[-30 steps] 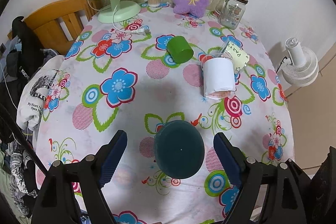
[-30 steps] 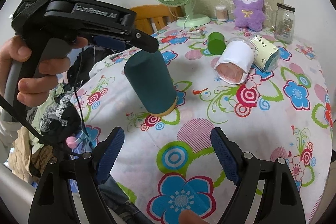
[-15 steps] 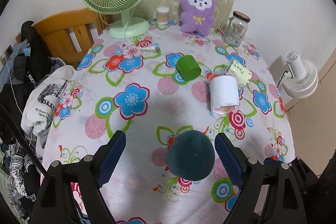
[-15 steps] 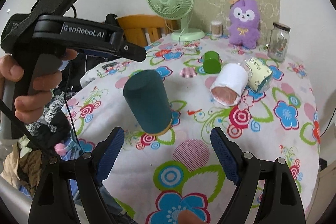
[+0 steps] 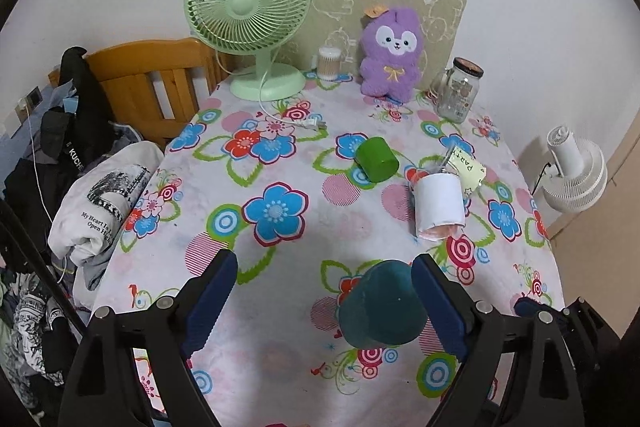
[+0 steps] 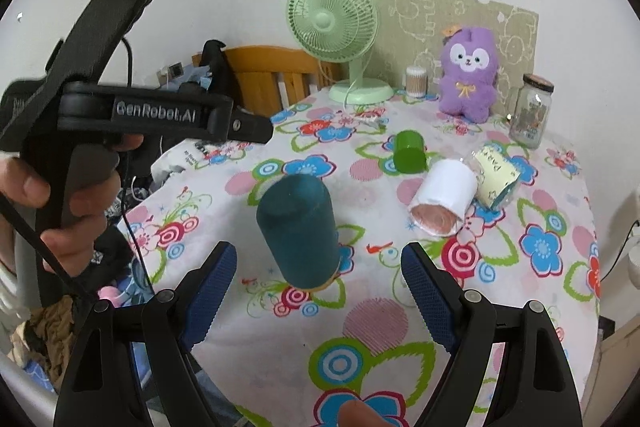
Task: Flip cup upside down
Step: 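Open the left gripper and pull it back from the cup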
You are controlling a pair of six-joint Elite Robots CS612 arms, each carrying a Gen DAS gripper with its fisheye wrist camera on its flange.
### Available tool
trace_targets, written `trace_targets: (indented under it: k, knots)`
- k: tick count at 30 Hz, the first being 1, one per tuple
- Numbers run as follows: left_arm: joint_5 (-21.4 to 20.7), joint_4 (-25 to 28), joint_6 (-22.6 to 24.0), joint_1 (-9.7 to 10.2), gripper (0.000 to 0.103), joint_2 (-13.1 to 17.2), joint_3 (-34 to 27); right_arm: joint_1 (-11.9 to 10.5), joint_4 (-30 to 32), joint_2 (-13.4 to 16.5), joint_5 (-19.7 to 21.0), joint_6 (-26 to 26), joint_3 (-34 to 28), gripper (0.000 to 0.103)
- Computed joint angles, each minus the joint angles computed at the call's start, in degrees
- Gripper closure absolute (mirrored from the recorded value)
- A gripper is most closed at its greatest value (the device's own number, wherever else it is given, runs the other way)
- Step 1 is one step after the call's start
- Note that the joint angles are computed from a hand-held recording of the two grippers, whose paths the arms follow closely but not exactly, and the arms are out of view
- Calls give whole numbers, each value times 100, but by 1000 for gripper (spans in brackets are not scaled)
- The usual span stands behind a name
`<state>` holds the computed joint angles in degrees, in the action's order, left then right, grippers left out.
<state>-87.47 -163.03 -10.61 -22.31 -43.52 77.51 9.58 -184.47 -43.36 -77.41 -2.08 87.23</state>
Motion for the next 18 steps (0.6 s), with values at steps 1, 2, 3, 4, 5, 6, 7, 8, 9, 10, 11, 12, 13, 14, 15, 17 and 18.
trace_targets:
  k: [1,2,3,4,5,6,7,8,9,10,11,12,13,14,15,17,18]
  knots:
    - [7,-68,-16,7,13,-1,23,11,-21,-3,-45,12,-4,17]
    - [8,-126,-23,14,13,-6,50,37,-65,-6,-173,15,-10,17]
    - [15,-207,-36,20,13,-8,79,61,-111,-6,-287,13,-16,17]
    - [21,-267,-45,25,12,-9,101,83,-165,-6,-388,16,-18,16]
    - [32,-358,-57,31,12,-6,126,99,-214,-7,-456,25,-18,16]
    - [42,-410,-60,32,12,-3,138,100,-251,-10,-477,35,-13,16]
    - [51,-478,-65,37,11,4,151,105,-280,-16,-494,55,-9,16]
    - [55,-539,-72,42,11,11,161,113,-330,-21,-524,93,-6,16]
    - [52,-589,-76,46,11,18,168,120,-367,-24,-555,119,-3,15]
    - [45,-643,-78,52,11,24,179,129,-416,-24,-597,148,-1,15]
    - [49,-715,-84,58,11,29,196,141,-503,-24,-671,196,4,15]
    - [58,-786,-90,63,11,33,214,151,-562,-27,-721,230,10,15]
    - [79,-857,-92,65,11,36,235,160,-646,-27,-782,283,15,14]
    - [99,-932,-92,68,11,39,258,167,-693,-23,-816,319,14,14]
    - [108,-985,-90,71,10,42,274,171,-776,-22,-851,385,19,14]
    - [150,-1168,-78,77,9,53,328,177,-879,-21,-882,481,21,14]
    - [176,-1230,-58,77,9,55,350,190,-955,-16,-951,523,20,14]
